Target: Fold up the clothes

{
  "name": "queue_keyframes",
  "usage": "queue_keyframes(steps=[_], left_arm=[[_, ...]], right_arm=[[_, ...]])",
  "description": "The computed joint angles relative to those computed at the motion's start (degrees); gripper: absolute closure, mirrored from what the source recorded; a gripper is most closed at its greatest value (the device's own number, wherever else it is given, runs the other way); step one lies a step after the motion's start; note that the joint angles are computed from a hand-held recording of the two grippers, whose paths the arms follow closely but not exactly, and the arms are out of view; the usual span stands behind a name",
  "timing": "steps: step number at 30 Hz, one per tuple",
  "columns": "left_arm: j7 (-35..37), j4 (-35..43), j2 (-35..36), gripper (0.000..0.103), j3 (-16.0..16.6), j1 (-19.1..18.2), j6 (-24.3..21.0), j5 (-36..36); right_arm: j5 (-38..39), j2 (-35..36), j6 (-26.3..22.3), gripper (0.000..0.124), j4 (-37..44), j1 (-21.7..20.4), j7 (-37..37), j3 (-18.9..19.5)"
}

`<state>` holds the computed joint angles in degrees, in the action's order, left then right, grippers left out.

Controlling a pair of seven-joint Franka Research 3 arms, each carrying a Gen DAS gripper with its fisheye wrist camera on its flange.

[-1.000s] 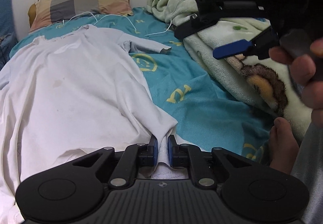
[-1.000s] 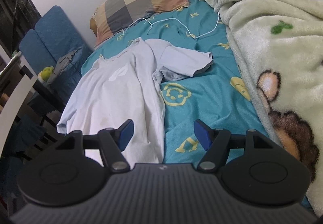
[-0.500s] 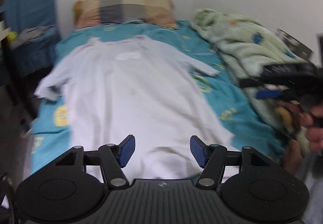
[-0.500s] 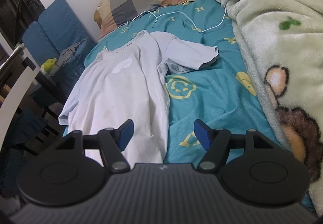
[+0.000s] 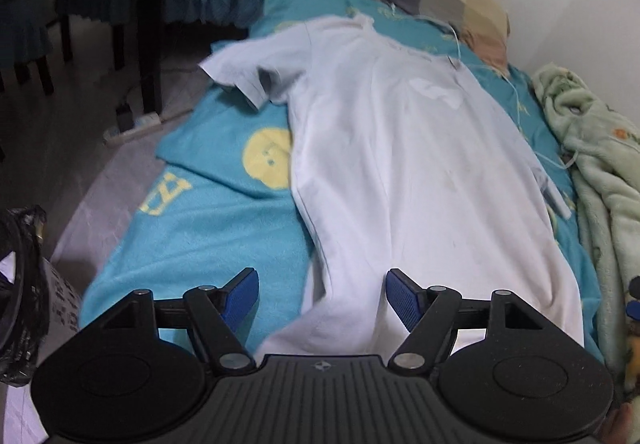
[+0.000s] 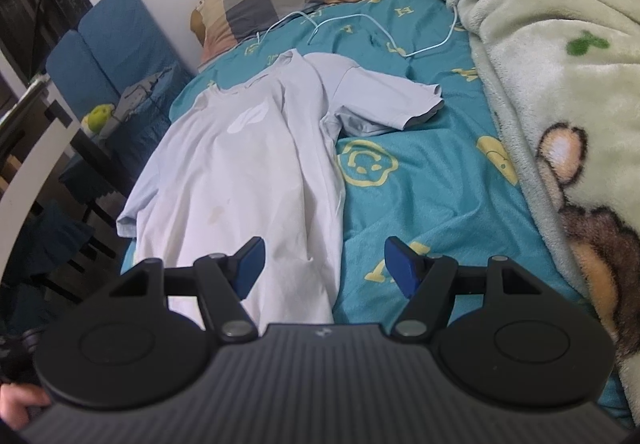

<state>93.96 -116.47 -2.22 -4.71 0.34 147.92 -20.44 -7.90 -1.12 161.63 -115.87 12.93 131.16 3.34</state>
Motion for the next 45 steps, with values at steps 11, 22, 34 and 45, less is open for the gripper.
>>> queue_keyframes(steps=[11,22,34,45], left_arm=[[-6.77,0.54,-0.4,0.099,0.63,1.37,-0.7,7.35],[-16.79,1.93,1.18,0.092,-0.08,2.35,-1.96,23.42],[7.34,-9.31,-10.0,0.043,1.39,-7.2,11.59,10.84],[47.27,-10.39,-9.91,0.034,1.43,-22.31,5.11,-6.17]], right_arm=[[4.91,0.34,-1.17,0.056,0.26,0.6,-4.1,-0.04],[9.81,1.14,-2.51,0.056,0.73,0.9,-7.57,-0.24],[11.12,-1.52,2.29,0.056,-2.04,-0.25,-6.23,-0.62],[14.1,-4.78,7.74,0.054,-5.86,-4.0,-3.74,-0.47]])
